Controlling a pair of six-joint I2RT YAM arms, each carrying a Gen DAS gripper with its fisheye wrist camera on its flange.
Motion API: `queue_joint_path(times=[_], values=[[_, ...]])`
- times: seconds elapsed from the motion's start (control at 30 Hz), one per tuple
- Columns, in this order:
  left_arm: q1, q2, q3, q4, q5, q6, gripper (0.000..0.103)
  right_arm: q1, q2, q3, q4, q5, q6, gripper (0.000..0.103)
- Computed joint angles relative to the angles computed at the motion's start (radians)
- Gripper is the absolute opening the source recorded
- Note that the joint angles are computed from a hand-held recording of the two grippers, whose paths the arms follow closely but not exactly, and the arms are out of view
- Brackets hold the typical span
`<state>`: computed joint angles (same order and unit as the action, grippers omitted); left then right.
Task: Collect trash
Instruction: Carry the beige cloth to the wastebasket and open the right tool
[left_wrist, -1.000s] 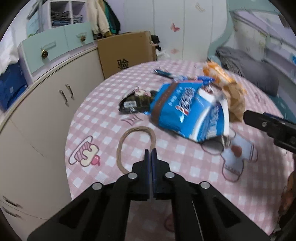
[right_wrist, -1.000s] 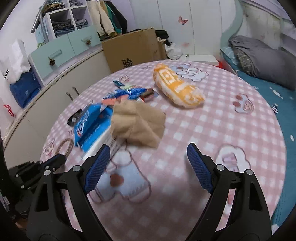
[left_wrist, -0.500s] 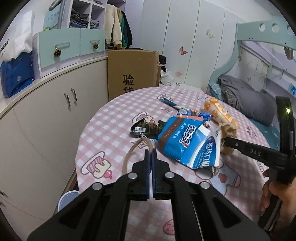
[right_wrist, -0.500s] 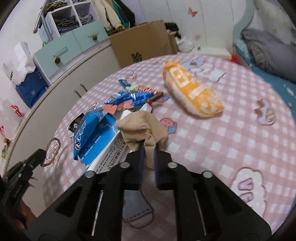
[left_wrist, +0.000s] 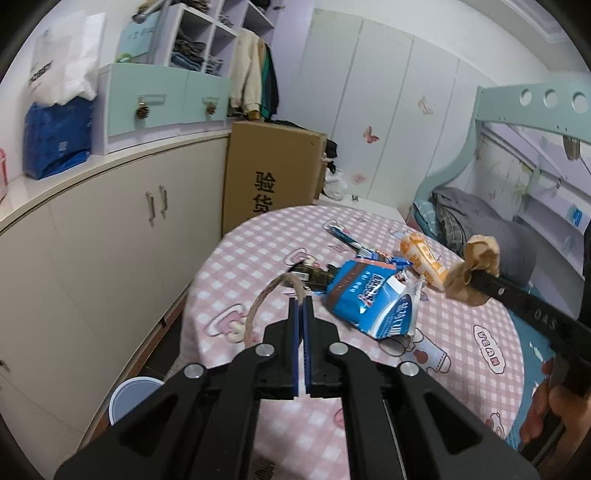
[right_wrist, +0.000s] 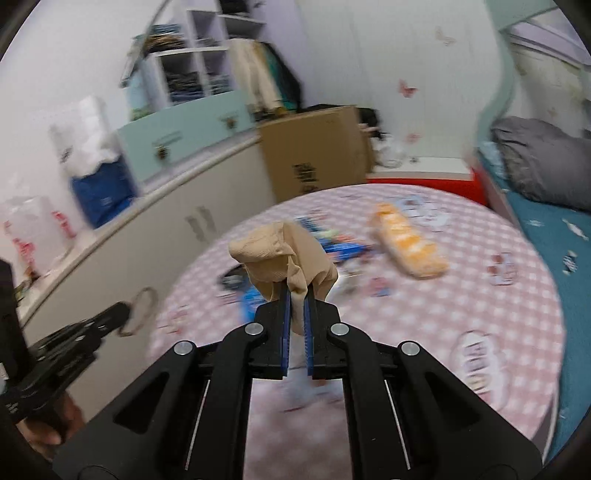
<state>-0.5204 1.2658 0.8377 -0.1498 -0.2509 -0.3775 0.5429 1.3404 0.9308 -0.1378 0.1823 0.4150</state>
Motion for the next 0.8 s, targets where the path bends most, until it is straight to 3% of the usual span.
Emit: queue_joint_path(times=[0.2,0.43,0.6,0.8], values=[[0.118,-0.176,-0.125,-0.044,0.02,-0.02,0.002,0.205,0.175,0.122,0.021,0.006,0.012,0.007],[0.448,-0.293,-0.268,-0.062,0.199,0.046,0.002,0.362,0.494,0.388,-0.015,-0.037,0.013,0.007],[0.711,-0.218,-0.335,0.003,0.324,0.126,0.002,0.414,0.756,0.654,-0.093,-0.076,0.011,0.007],[0.937,0.017,-0.335,0.145,0.448,0.212,0.002,0.443,1.07,1.041,-0.241,-0.102,-0.001,0.007]])
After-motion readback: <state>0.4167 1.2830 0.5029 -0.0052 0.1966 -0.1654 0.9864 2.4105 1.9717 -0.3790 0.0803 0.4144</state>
